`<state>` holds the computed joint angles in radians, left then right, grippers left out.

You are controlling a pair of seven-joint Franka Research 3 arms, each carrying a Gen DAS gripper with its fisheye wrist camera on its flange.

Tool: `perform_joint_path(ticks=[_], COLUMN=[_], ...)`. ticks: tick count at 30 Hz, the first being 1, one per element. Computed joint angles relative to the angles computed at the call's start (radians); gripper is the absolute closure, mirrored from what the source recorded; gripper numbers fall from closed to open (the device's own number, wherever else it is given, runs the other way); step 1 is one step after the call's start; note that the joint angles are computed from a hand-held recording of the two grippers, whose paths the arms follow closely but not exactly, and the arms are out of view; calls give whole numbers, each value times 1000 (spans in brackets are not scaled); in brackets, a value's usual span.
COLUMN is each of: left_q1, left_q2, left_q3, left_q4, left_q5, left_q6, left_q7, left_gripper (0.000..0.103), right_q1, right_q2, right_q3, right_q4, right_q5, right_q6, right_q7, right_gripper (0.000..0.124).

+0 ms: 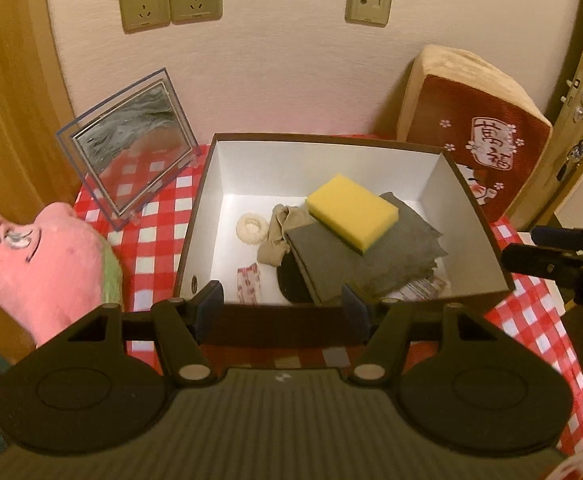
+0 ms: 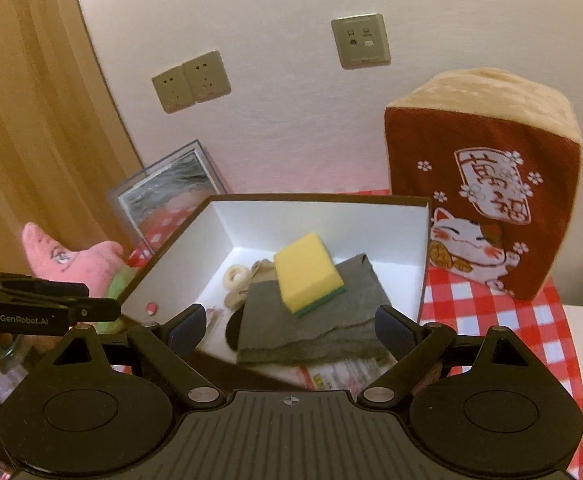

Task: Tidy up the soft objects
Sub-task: 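Open both tools to release the sponge and ring, then withdraw from the box, then move the left tool to the striped sock while the right tool approaches the green towel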

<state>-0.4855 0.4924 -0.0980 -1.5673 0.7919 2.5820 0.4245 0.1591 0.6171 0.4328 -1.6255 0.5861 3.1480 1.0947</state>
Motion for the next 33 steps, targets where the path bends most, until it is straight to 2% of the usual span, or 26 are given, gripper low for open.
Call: perform_joint_path(ticks=[4,12,17,22,31,33], left_q1=[-23,-21,-10,-7,0,2], left_q2=[-64,-164,-205,-235,-265,-265], left_q3=[5,-48,-85,-110,-136,-139], left_q4=[-85,-234,-316,-384,-473,-484], left_q5=[46,94,78,58,14,7], left_q6=[6,-11,-7,-7,-17,-14], left_q7=[-76,-168,-204,-244,-299,-303], left_gripper=[40,40,40,40,40,40], right_q1=[-99,-330,-421,-465,-422,-385], right_q2=[-50,-119,-160,-189,-201,-197], right_q3=[125,381,471,520,499,467], right_q4=[-113,-343,-461,-543,-595,-591], right_q5=[38,-5,-56,-111,-230,-255], right_q6=[59,165,174,176,145,134], right_q7=[-47,-51,3,59,142,163], right_gripper=[33,33,33,33,34,36])
